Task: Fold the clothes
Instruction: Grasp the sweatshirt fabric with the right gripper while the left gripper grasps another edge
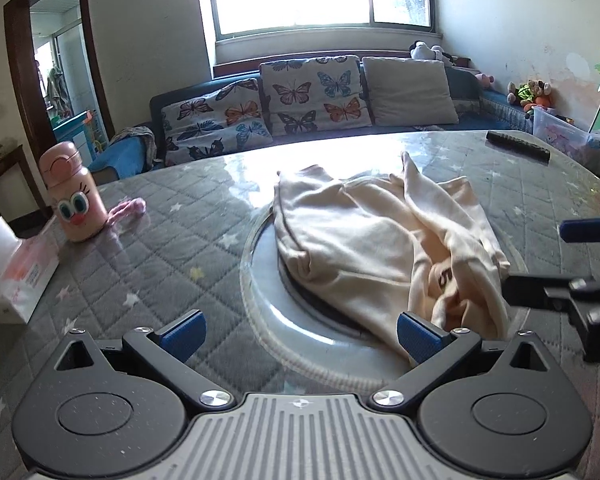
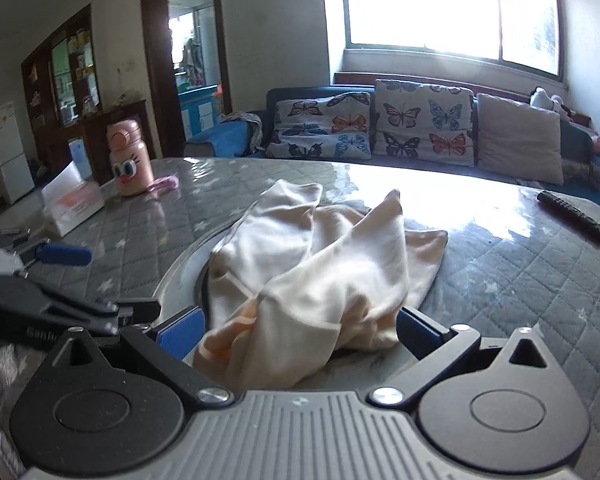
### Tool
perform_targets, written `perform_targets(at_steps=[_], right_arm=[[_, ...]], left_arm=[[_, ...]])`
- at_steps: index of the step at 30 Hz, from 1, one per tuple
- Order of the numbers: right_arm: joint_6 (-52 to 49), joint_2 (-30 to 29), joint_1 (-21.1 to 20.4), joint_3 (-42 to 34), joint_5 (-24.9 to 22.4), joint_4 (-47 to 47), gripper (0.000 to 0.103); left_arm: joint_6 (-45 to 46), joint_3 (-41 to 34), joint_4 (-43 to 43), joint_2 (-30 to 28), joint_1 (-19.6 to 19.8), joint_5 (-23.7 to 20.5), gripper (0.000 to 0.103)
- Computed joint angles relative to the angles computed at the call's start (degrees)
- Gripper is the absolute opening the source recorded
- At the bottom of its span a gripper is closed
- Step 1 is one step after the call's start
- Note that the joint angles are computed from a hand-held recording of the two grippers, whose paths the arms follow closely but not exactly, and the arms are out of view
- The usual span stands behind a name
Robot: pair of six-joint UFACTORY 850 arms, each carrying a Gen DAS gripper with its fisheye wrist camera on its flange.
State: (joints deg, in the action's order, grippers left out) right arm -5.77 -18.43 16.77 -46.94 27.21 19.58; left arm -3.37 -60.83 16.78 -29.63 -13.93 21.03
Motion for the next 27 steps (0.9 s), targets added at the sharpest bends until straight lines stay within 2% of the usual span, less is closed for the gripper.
perform_targets(at_steps=[3,8,11,15,16,18,21,24,27], right_arm=[[1.3,-1.6,-1.1,-2.4,-1.2,-0.9,0.101],[2.3,-4.9,-2.7,-7.6,-5.0,-2.8,0.086],[6.4,-7.4,-3.7,-11.1,-8.7,-7.5,0.074],[11.9,-10.2,-4.4,-14.7,-12.9,-14.2,0.049],[12.3,-10.4,-4.4,-14.8,-13.1,-14.6,0.039],[12.8,-10.2,-4.8,-14.4,-13.2,-14.7,0.027],[14.8,-9.3,-5.5,-12.9,-12.5,-15.9,0.011],[14.2,-8.1,-6.0,-10.9,-11.2,-14.7,0.004],[14.1,-6.7,-6.7,-8.6,-10.1,-13.9,0.002]], left_arm=[[-0.5,-1.7,1.5,-1.2,-0.3,-0.2,0.102],[-2.1,-4.2,4.7,-3.2,-0.8,-1.0,0.09],[-4.9,-5.5,8.3,-4.2,-0.9,-1.6,0.082],[-10.3,-6.9,15.1,-5.3,-0.7,-2.0,0.073],[-11.9,-7.3,17.0,-5.5,-0.7,-1.9,0.07],[-15.2,-8.1,20.8,-5.8,-0.7,-1.6,0.064],[-21.3,-9.6,27.6,-6.5,-0.9,-0.9,0.062],[-25.8,-11.3,33.2,-7.5,-1.4,-0.1,0.062],[-30.8,-13.8,38.0,-9.1,-2.3,-0.9,0.062]])
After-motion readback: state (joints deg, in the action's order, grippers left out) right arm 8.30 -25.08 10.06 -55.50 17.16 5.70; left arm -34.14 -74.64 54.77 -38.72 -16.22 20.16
